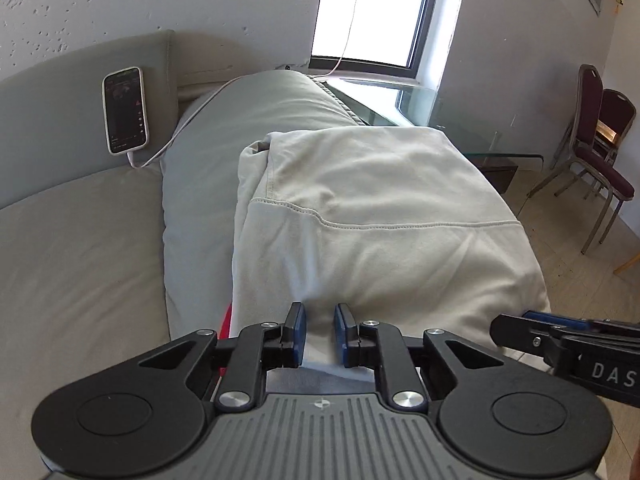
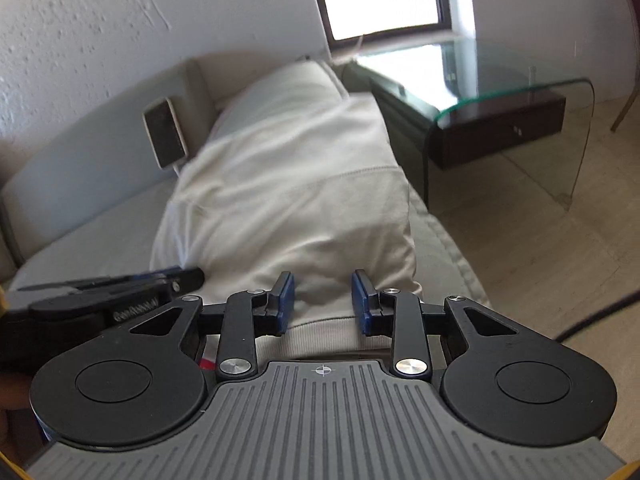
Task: Fold clothes
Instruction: 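Open both tools and release the shirt onto the stack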
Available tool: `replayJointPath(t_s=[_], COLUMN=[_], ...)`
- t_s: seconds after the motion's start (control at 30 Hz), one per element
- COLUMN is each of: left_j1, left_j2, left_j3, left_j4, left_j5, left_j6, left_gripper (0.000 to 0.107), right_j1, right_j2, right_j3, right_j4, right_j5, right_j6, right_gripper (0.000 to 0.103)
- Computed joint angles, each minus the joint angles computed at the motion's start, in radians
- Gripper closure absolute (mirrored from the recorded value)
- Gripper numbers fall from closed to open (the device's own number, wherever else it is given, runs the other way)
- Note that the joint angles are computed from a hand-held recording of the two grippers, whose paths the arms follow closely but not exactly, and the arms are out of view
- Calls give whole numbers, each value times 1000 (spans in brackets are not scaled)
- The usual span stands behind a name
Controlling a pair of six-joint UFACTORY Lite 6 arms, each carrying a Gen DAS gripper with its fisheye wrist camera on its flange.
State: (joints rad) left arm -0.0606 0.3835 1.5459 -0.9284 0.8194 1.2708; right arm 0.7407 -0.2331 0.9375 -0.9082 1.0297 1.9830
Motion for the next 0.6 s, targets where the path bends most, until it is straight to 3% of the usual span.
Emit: replayJointPath(t_s=[0.1, 0.13, 0.2, 0.27, 0.3, 0.4, 0.47, 0.6], left_j1=[32, 43, 82, 135, 163, 225, 265, 330], left_j2=[-46, -61, -79, -110, -125, -175, -196, -208], left_j3=[23, 35, 72, 78, 82, 63, 58, 72], left_j4=[66, 97, 128, 117, 109, 109, 114, 124], left_j5=[39, 53, 116, 180, 213, 251, 278, 341], left_j6=[-72, -103, -153, -142, -133, -92, -81, -93], left_gripper=[73, 60, 54, 36, 34, 22, 12, 9], right_j1=[77, 112, 163, 198, 213, 272, 325, 410], right_j2=[-28, -32, -18, 2, 17, 80, 129, 236], right_j3=[55, 85, 161, 233, 265, 369, 437, 587], right_j4=[-24, -40, -40, -22, -7, 41, 53, 87], right_j5=[107, 156, 229, 273, 289, 361, 432, 581], right_j6=[41, 53, 53, 46, 41, 30, 41, 36], right_gripper=[68, 66, 52, 43, 41, 20, 11, 9])
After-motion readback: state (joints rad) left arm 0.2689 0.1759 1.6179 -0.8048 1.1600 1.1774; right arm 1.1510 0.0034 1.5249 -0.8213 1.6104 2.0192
